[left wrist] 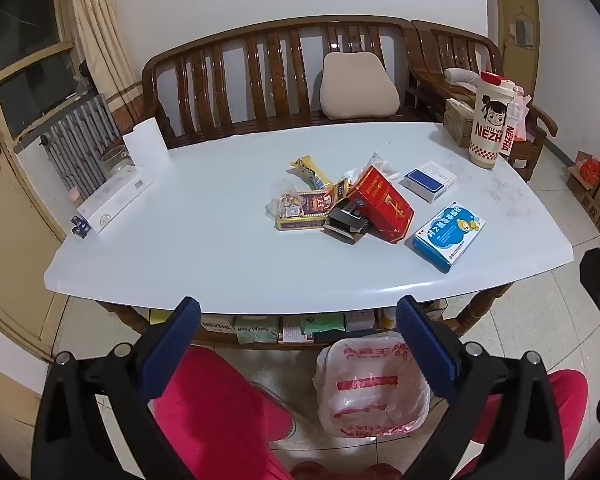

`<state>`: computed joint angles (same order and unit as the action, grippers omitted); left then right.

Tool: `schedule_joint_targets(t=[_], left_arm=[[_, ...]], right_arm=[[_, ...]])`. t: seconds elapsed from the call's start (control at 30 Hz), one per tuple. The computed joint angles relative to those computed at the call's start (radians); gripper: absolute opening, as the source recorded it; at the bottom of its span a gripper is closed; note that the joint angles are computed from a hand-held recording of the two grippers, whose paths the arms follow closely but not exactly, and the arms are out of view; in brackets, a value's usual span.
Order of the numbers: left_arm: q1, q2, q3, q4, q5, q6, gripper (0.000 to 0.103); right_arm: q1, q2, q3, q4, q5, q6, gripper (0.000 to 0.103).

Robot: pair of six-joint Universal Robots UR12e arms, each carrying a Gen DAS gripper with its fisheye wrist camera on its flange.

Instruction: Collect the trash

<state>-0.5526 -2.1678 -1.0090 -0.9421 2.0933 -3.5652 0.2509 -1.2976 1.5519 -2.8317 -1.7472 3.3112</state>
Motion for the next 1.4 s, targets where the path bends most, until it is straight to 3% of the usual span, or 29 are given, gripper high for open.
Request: schedule_joint_targets(t=[0.07, 0.23, 0.5, 1.4], left_arm=[[0.009, 0.003, -0.004, 0.004, -0.036, -0.004, 0.096], [0.001, 0.007, -0.023, 0.047, -0.013, -0.011, 0.096], [0.005, 0.015, -0.028, 0.031, -0.028, -0.017, 0.096], [0.003, 0.025, -0.028, 0.029, -0.029, -0.023, 0.096]], right_arm=[[0.0, 0.001, -0.001, 0.003, 0.004, 0.004, 0.097], [0.001, 0.003, -0.003, 0.001, 0.004, -0.006, 0.097], [-0.002, -0.004, 0.024, -0.026, 0.009, -0.023, 0.097], [0.009, 0.003, -0.003, 0.009, 0.006, -0.014, 0.097]])
